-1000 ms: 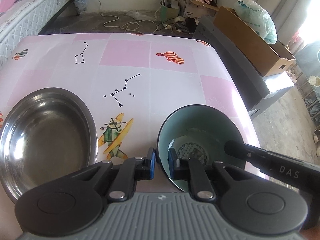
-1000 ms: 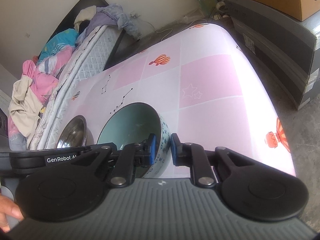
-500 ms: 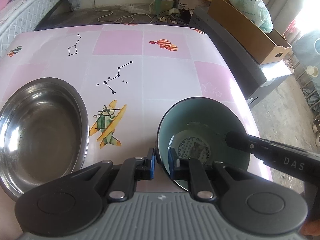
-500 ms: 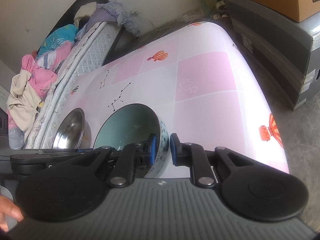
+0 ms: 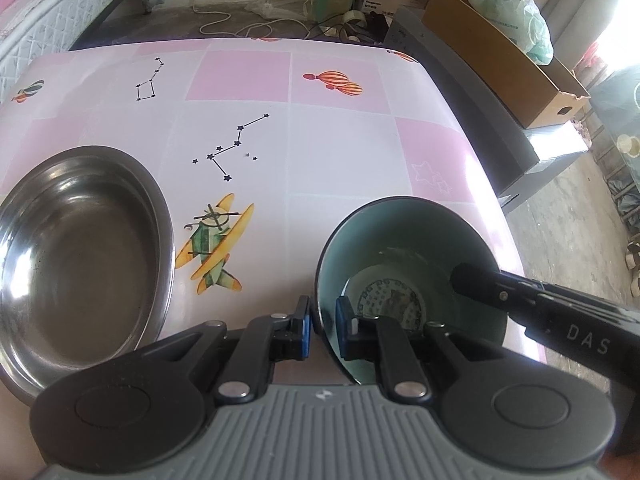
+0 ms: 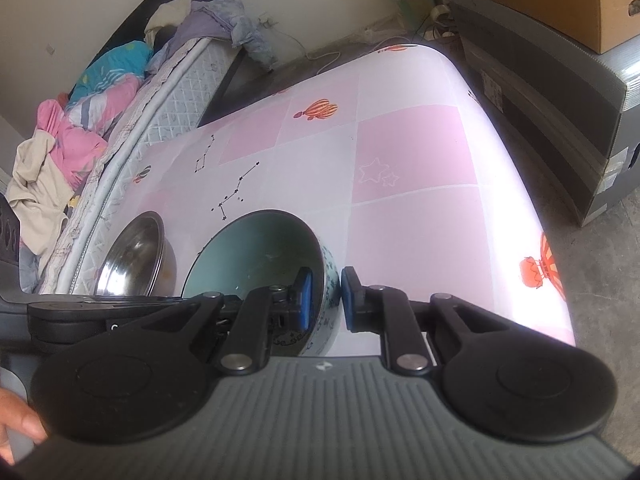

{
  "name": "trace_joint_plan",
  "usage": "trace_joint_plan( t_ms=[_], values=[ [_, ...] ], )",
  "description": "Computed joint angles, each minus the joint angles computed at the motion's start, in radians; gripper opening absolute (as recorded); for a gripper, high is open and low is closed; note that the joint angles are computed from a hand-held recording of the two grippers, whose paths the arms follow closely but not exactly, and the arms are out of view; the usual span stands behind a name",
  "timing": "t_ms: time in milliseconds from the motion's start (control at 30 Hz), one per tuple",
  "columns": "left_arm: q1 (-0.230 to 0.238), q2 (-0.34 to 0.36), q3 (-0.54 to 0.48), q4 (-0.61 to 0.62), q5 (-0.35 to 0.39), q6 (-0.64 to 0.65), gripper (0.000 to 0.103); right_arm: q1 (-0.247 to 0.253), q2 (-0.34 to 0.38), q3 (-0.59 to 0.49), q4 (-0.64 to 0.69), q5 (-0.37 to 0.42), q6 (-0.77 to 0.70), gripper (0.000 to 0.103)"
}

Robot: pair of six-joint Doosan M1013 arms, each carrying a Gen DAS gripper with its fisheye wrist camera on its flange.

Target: Organize plates and bowls

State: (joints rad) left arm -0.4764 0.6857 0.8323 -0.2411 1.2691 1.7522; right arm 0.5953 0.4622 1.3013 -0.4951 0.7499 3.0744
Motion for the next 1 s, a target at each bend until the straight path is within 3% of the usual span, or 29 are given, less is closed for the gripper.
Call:
trace_joint_plan(
  t_ms=[1000],
  values=[
    [-0.003, 0.026, -0.032, -0.010, 0.034, -0.016, 0.020, -0.006, 0.036, -0.031, 0.032, 0.021, -0.012, 0.015]
  ],
)
